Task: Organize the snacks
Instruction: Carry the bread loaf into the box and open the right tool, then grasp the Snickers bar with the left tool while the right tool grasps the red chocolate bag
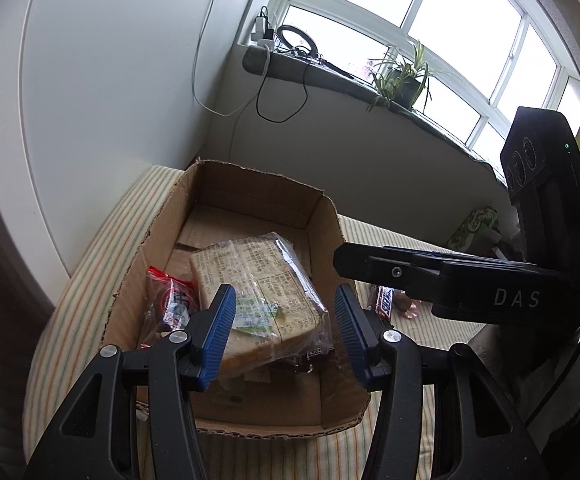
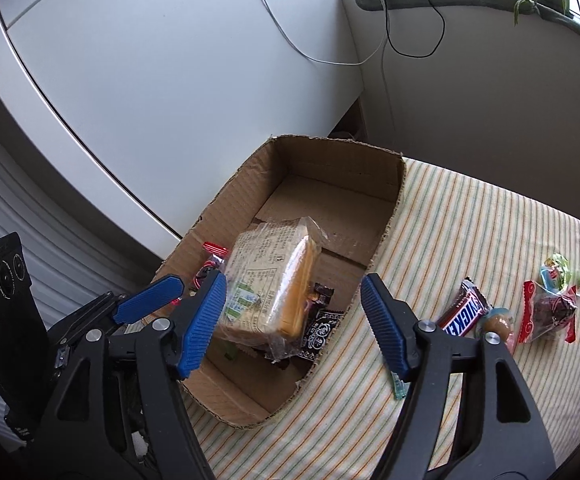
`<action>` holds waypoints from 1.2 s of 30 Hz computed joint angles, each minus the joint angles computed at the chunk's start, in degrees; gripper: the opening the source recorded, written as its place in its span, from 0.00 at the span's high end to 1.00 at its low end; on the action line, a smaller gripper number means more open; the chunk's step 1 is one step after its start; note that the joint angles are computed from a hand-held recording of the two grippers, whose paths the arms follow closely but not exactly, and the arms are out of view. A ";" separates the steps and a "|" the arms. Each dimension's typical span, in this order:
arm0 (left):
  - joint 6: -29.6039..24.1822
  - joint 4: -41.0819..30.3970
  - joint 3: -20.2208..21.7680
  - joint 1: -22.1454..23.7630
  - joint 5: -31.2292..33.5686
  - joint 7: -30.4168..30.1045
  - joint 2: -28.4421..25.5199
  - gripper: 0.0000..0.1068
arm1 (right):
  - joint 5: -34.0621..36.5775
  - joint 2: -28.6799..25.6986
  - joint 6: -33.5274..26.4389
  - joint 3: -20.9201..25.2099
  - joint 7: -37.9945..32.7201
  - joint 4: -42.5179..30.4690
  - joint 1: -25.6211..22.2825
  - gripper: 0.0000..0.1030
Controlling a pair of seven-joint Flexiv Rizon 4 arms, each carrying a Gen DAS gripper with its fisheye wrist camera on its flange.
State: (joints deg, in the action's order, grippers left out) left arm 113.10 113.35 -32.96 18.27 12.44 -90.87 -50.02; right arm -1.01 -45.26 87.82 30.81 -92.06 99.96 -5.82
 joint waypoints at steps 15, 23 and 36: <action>-0.05 0.78 -0.82 -2.31 0.78 -0.15 0.99 0.53 | -4.60 4.17 13.92 -5.97 4.98 10.40 -2.19 0.24; -1.47 0.21 -2.00 -4.70 0.78 1.56 0.56 0.53 | -8.06 5.71 15.97 -11.66 10.25 13.98 -4.95 0.24; -5.72 -5.46 2.06 -15.19 -5.10 6.76 -1.42 0.53 | -17.74 1.73 14.73 -9.66 15.17 13.41 -16.60 0.24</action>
State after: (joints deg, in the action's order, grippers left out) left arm 107.38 107.89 -30.90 3.09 7.34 -84.11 -51.43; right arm -18.75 -43.53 102.55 21.15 -76.89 113.36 -22.42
